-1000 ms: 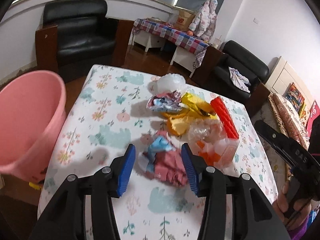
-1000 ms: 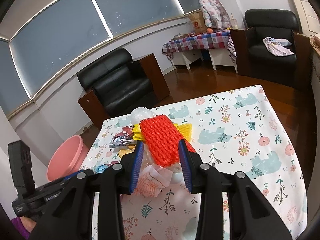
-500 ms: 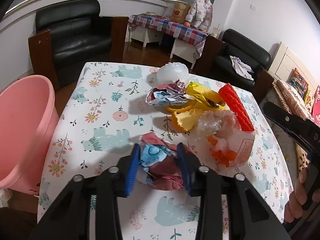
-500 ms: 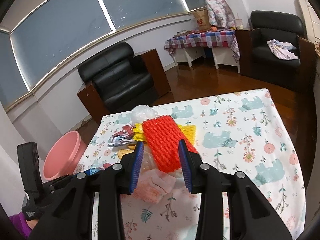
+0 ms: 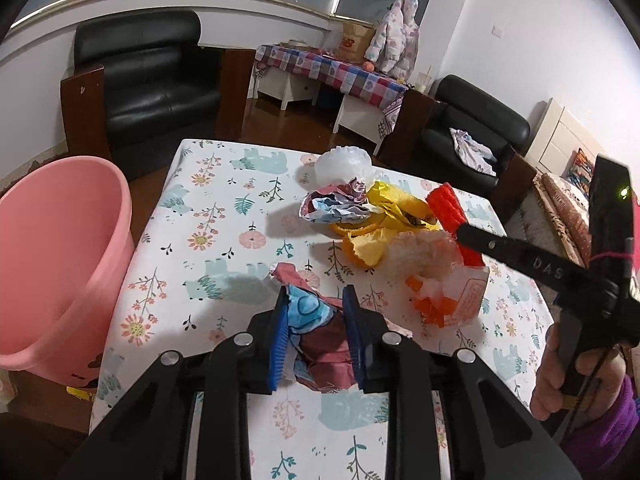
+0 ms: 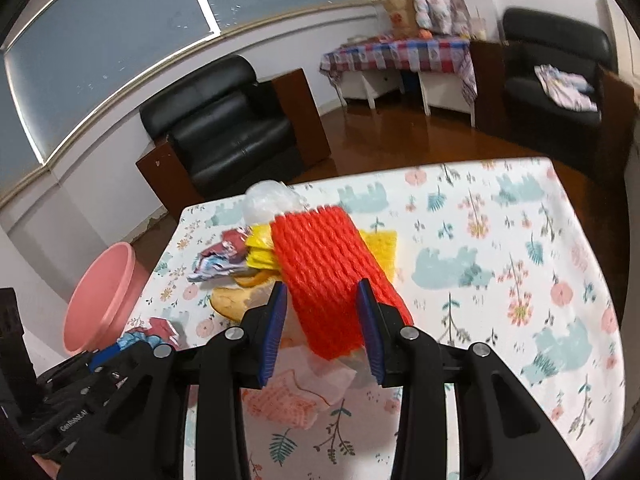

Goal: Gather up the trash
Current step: 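Grasp the red foam net with the right tool while the left tool grasps the pink-and-blue wrapper, then carry the red net and pink wrapper in both tools over the pink bucket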

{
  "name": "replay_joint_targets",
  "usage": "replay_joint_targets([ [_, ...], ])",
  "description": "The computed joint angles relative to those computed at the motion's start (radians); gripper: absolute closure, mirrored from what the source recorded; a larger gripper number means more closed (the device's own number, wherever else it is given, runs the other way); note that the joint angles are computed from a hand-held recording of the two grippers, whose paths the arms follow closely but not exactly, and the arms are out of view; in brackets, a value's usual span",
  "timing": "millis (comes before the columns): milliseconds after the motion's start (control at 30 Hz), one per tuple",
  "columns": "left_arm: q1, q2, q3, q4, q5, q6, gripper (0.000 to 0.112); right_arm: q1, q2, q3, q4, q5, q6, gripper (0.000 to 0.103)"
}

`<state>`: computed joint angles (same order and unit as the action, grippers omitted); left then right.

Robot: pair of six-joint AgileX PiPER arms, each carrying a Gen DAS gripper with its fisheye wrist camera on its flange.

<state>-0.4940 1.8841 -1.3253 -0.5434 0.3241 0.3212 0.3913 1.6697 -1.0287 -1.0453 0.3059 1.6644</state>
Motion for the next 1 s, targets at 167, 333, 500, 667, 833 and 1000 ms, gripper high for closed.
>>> replay_joint_targets([
  [167,0.004,-0.011,0.013,-0.038,-0.001,0.035,0.087,-0.017,-0.028,0.053,-0.083,-0.062,0.131,0.076],
  [333,0.004,-0.027,0.032,-0.043,-0.011,0.037,0.087,0.005,-0.057,0.089,-0.2,-0.053,0.267,0.088],
  [500,0.006,-0.058,0.056,-0.051,-0.024,0.039,0.087,0.046,-0.1,0.114,-0.294,-0.011,0.38,0.089],
  [667,0.005,-0.087,0.075,0.015,-0.048,-0.04,0.087,0.112,-0.151,0.131,-0.317,0.058,0.399,0.089],
  [833,0.011,-0.114,0.084,0.065,-0.055,-0.097,0.087,0.173,-0.187,0.135,-0.327,0.107,0.402,0.089],
  [1000,0.019,-0.149,0.106,0.127,-0.075,-0.159,0.087,0.225,-0.202,0.127,-0.338,0.135,0.402,0.089],
])
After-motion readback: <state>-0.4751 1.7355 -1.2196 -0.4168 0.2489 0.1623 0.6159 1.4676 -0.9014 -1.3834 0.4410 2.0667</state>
